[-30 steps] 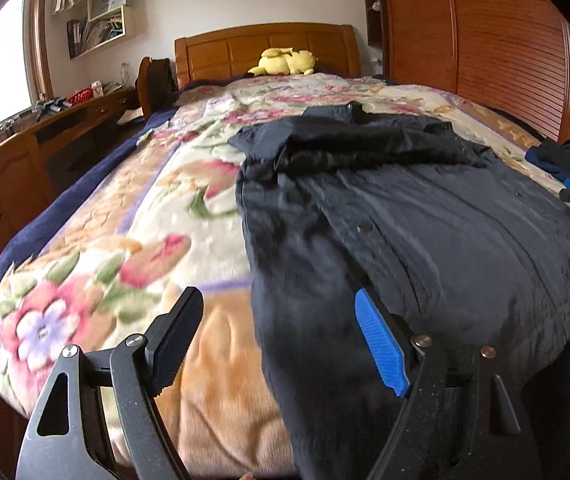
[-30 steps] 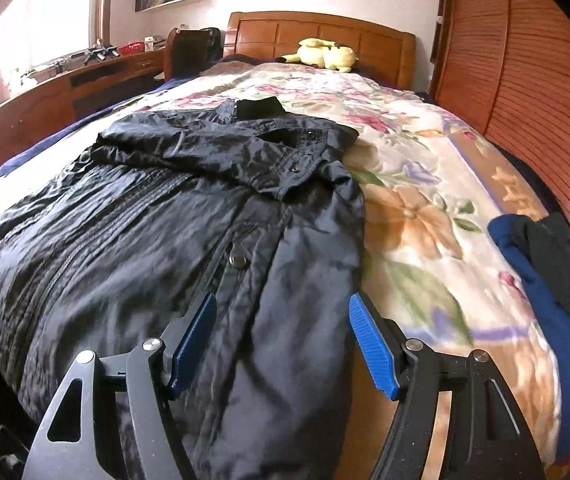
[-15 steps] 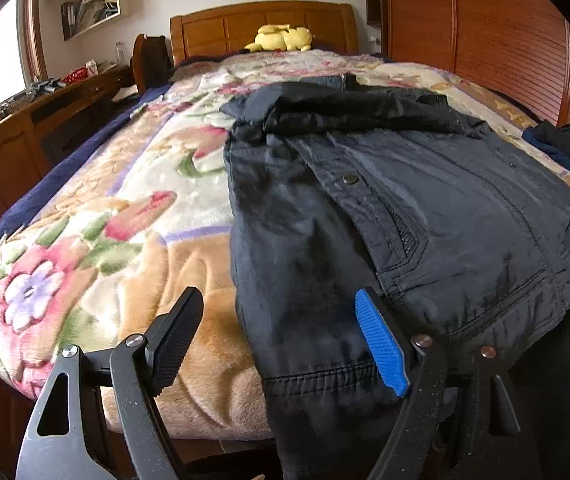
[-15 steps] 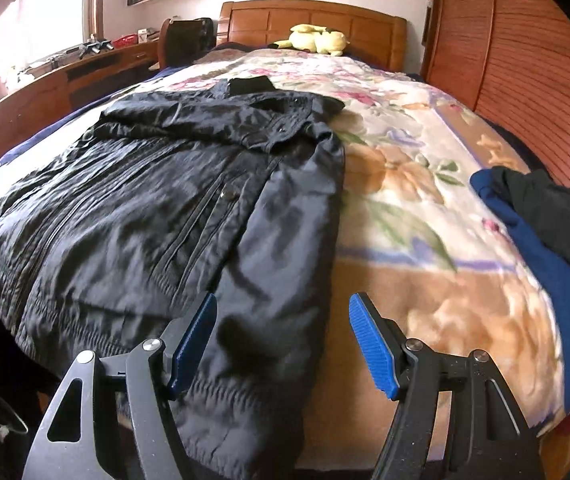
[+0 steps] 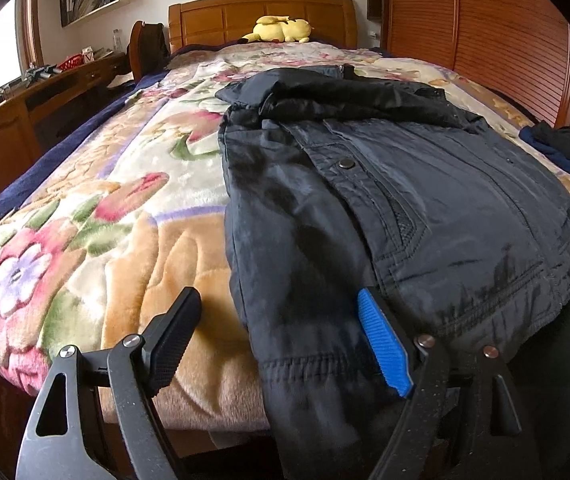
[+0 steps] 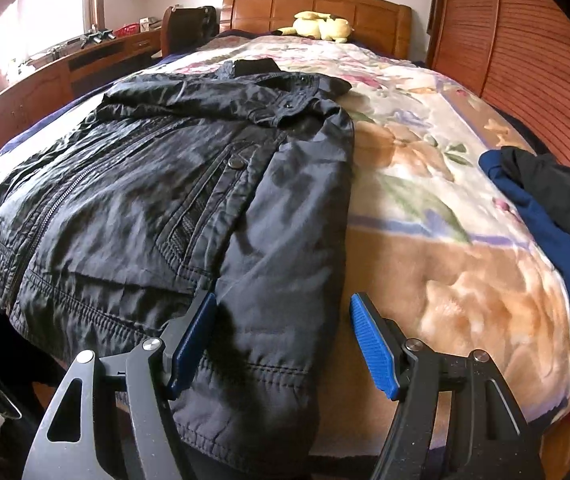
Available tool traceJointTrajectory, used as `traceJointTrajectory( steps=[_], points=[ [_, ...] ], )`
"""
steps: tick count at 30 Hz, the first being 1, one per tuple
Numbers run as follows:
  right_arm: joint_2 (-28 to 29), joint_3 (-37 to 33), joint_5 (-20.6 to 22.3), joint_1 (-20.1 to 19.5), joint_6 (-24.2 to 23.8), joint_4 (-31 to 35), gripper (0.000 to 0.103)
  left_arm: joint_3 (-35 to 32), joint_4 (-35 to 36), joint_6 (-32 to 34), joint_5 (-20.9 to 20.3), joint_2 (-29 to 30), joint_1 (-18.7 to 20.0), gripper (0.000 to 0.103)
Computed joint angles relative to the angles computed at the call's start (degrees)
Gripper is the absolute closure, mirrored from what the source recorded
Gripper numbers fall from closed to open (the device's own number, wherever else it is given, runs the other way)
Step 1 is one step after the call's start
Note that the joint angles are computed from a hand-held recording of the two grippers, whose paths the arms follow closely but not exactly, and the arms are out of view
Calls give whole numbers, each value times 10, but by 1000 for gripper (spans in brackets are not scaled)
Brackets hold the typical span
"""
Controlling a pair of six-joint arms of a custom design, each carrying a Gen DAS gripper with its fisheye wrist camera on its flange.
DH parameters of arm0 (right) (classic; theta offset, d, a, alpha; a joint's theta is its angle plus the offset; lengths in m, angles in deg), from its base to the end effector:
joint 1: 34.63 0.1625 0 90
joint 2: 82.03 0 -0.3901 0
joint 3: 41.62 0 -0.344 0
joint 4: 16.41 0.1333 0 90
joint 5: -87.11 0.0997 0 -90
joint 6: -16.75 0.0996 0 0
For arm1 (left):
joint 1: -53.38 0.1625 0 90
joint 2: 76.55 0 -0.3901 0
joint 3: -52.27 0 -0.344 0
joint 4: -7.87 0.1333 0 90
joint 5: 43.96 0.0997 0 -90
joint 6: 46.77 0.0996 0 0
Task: Fold large clothes
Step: 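Move both grippers to the hem of the lengthwise-folded navy jacket, then close both grippers on the jacket hem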
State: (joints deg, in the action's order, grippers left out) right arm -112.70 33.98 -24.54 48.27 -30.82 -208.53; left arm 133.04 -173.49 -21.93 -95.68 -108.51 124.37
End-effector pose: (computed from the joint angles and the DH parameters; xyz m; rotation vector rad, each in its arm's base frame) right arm 0.0079 -0.7174 0.1522 0.5509 -2.1637 0.8804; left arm -0.0384 -0.7101 0.1199 0.5732 2.2604 -0.8579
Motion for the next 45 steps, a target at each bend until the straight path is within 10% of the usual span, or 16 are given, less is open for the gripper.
traceJointTrajectory(
  steps=[23,31,45],
  points=[
    [-20,28,40,-11,-2,28,56,72,14,-19,-25,-46,-1,36],
    [-19,32,48,-9,-7,25,75,96,2,-24,-57,-61,0,91],
    [-98,146,175,10,-3,-71,88,140,-122,27,-94,-120,-44,97]
  ],
)
